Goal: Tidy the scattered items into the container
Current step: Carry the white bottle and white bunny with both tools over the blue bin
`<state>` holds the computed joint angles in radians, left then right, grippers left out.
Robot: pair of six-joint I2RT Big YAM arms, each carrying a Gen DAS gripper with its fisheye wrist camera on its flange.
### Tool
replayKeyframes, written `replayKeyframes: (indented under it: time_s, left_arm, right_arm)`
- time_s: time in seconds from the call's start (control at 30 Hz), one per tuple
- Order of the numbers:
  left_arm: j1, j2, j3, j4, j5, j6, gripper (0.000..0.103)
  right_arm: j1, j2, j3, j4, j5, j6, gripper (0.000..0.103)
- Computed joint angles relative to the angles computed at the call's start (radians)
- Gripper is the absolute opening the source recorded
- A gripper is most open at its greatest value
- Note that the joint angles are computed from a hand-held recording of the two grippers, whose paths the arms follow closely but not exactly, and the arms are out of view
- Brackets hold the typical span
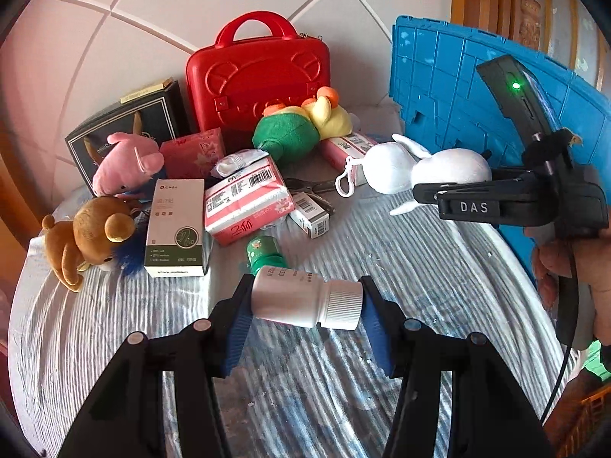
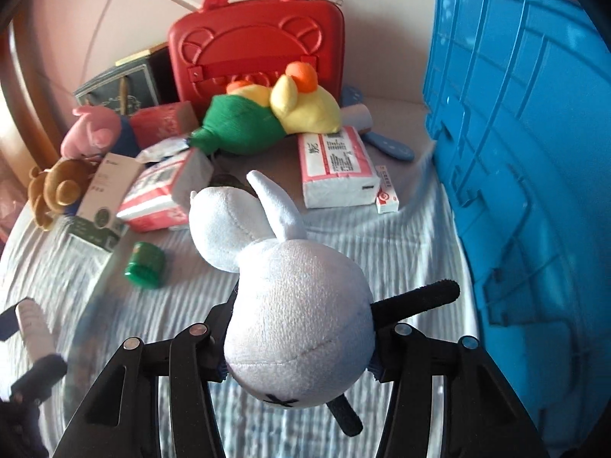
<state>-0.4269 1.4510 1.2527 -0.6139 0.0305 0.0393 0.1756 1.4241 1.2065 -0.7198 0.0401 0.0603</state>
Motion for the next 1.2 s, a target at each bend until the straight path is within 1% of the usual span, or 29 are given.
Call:
replayKeyframes:
  time_s: [0.2,0.3,0.5,0.6,0.7,0.83,0.97,1.2]
  left_arm:
    - [-0.002,-0.051,0.036,-0.045,-0.032,-0.01,0.053]
    - [-0.001,-0.074,0.067,-0.08,-0.044,-0.024,0.053]
    - [-0.016,-0.108,0.15,-0.163,-0.098,-0.057,0.053]
    - [-0.032,-0.118,0.197,-0.205,-0.128,-0.062,0.053]
    - [-0.053,-0.115,0.253,-0.252,-0.156,-0.062,0.053]
    - [-0.085,-0.114,0.316,-0.288,-0.193,-0.073,0.053]
    - [-0.126,-0.102,0.383,-0.336,-0.239,-0.1,0.053]
    - [-0.215,-0.068,0.488,-0.383,-0.305,-0.135,0.053]
  right_arm:
    - [0.012,-0.086,0.029,-0.081,-0.026,-0.01,0.05]
    - [0.015,-0.118,0.056,-0.121,-0.038,-0.022,0.05]
    - [0.001,-0.191,0.09,-0.192,-0.086,-0.058,0.05]
    - [-0.014,-0.233,0.105,-0.234,-0.12,-0.083,0.05]
    - [-0.032,-0.275,0.117,-0.26,-0.145,-0.113,0.05]
    - [-0.069,-0.319,0.142,-0.294,-0.2,-0.144,0.05]
    - [-0.11,-0.348,0.172,-0.333,-0.253,-0.188,0.051]
    - [-0.247,-0.383,0.239,-0.412,-0.389,-0.254,0.051]
